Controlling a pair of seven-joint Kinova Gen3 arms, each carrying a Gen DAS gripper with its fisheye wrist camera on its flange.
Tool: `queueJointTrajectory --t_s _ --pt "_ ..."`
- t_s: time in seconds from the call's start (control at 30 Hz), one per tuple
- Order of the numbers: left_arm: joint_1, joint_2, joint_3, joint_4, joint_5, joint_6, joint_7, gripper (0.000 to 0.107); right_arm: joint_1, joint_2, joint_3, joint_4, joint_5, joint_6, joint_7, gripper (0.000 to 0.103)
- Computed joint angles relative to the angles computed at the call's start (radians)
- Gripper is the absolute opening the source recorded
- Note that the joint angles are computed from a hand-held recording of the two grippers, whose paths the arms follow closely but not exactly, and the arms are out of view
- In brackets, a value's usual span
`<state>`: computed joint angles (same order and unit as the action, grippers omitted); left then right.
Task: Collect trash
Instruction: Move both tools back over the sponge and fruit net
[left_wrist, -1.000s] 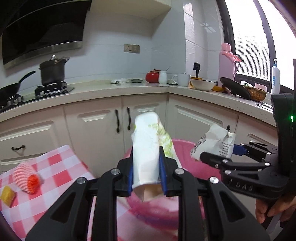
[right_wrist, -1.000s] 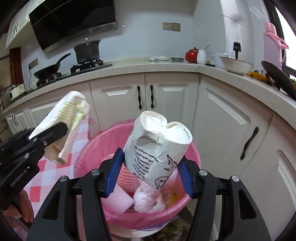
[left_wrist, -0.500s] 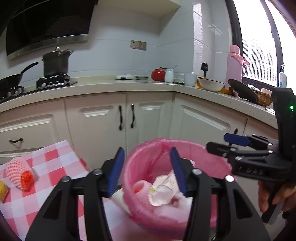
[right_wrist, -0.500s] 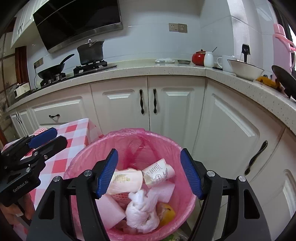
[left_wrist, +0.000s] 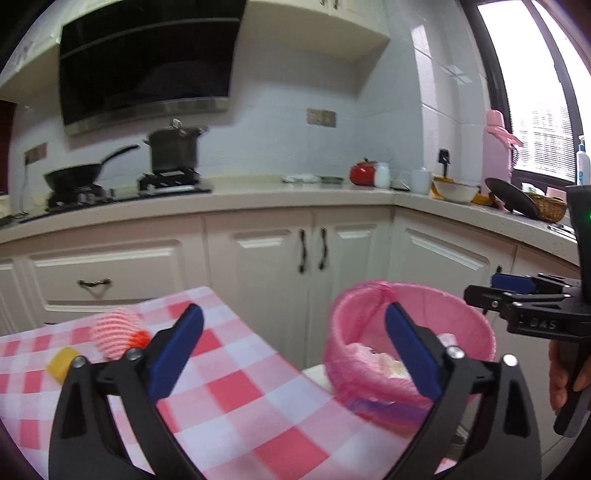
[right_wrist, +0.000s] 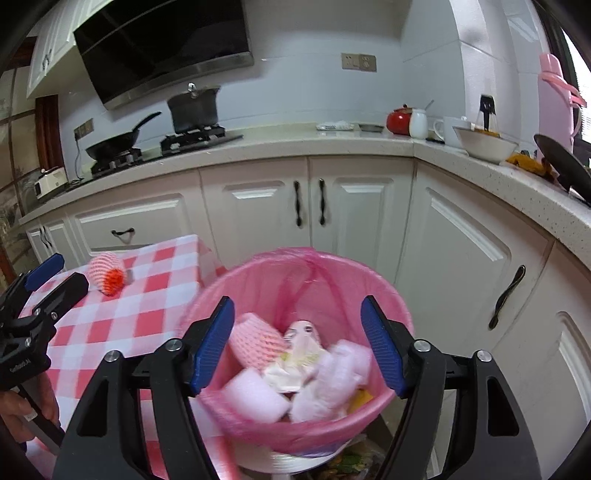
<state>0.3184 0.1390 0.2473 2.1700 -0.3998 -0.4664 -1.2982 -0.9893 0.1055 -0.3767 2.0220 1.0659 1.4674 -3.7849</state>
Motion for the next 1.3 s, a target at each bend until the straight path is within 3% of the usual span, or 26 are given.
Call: queueJointTrajectory --t_s 0.2,0.33,0.57,0.77,1.1,1.3 --pt "-0.037 -0.101 -0.06 0.108 0.03 -0.047 -0.022 0.098 -0.089 0.097 0.0 -0.111 0.047 0.078 -0.01 0.075" --pt "-0.08 -0.164 -0.115 0.181 -0.015 -0.074 0.004 0.098 -0.138 0.153 0.026 -0.167 0.077 0.071 -0.017 0.075" --pt "-0.166 -0.227 -0.239 0.28 -0.173 -0.124 0.135 0.098 -0.165 0.227 0.082 -0.261 0.097 -0.056 0.071 0.075" --pt "-0.24 -0.225 -0.293 0.315 -0.242 -0.14 0.152 0.098 -0.177 0.282 0.134 -0.341 0.107 -0.144 0.16 0.075" --pt "-0.346 -0.163 -0.298 0.305 -0.199 -0.117 0.09 0.098 -0.091 0.371 0.236 -0.472 0.089 -0.389 0.365 0.078" --pt "-0.409 -0.118 -0.29 0.261 -0.228 -0.095 0.148 0.098 -0.049 0.435 0.308 -0.57 0.042 -0.496 0.497 0.079"
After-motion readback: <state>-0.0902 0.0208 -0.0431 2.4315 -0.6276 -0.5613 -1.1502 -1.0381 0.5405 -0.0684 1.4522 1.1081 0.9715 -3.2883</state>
